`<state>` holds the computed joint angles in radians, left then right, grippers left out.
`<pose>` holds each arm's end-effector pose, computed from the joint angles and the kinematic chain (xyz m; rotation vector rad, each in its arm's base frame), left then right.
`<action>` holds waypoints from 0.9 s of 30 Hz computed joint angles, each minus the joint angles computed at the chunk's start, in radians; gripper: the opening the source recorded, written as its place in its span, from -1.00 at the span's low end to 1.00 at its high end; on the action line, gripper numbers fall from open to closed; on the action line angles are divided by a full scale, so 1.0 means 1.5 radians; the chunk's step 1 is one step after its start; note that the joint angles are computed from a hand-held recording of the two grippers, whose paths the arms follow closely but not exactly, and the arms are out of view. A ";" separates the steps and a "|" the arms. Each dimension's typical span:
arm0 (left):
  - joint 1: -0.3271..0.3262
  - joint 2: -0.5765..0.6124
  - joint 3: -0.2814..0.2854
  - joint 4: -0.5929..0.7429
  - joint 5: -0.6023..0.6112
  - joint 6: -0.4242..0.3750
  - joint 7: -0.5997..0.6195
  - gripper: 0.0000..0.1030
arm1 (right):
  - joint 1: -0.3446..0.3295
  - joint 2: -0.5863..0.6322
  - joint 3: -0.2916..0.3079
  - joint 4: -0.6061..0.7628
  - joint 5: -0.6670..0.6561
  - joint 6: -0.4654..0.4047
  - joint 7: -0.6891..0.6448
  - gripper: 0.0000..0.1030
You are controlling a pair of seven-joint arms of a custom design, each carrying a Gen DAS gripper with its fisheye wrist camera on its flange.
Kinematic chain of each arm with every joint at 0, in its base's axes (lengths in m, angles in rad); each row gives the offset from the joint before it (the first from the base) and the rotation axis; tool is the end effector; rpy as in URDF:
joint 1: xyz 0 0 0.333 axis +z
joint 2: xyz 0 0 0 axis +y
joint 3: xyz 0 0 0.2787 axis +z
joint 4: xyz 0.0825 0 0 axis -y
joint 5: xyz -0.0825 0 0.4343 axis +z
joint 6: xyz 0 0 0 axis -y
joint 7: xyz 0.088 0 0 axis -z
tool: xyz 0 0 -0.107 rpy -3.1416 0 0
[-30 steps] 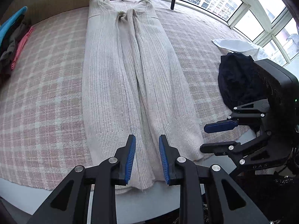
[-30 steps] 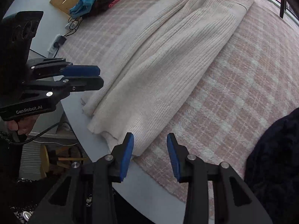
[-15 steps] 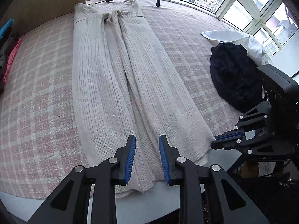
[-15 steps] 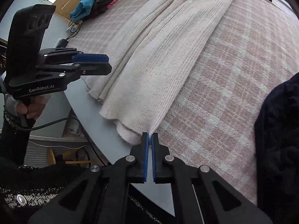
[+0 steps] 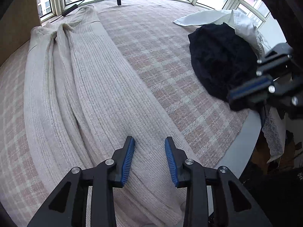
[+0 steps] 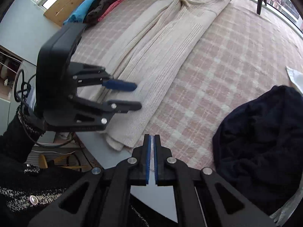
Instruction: Fold clothes
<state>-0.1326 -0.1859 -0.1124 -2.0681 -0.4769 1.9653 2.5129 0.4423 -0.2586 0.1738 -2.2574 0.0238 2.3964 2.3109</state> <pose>0.5427 -0.1683 0.4739 0.8098 -2.8569 0.6352 0.4565 0.3260 0.4515 -1.8095 2.0722 -0.0940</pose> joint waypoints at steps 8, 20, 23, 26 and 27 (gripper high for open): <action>0.001 0.028 -0.011 0.048 0.038 -0.016 -0.074 -0.39 | -0.112 0.266 -0.058 0.328 -0.247 0.005 0.072 -0.87; 0.007 0.017 -0.008 0.027 0.016 -0.016 -0.116 -0.34 | -0.108 0.696 -0.129 0.826 -0.133 -0.105 -0.128 -0.87; 0.005 0.014 -0.009 0.025 0.023 -0.017 -0.119 -0.30 | -0.117 0.628 -0.121 0.753 -0.095 -0.068 -0.148 -0.87; 0.003 0.009 -0.007 0.021 0.018 -0.018 -0.118 -0.25 | -0.118 0.511 -0.135 0.601 -0.082 0.026 -0.098 -0.70; 0.002 0.011 -0.007 0.021 0.016 -0.017 -0.118 -0.23 | -0.124 0.499 -0.133 0.589 -0.072 0.024 -0.092 -0.61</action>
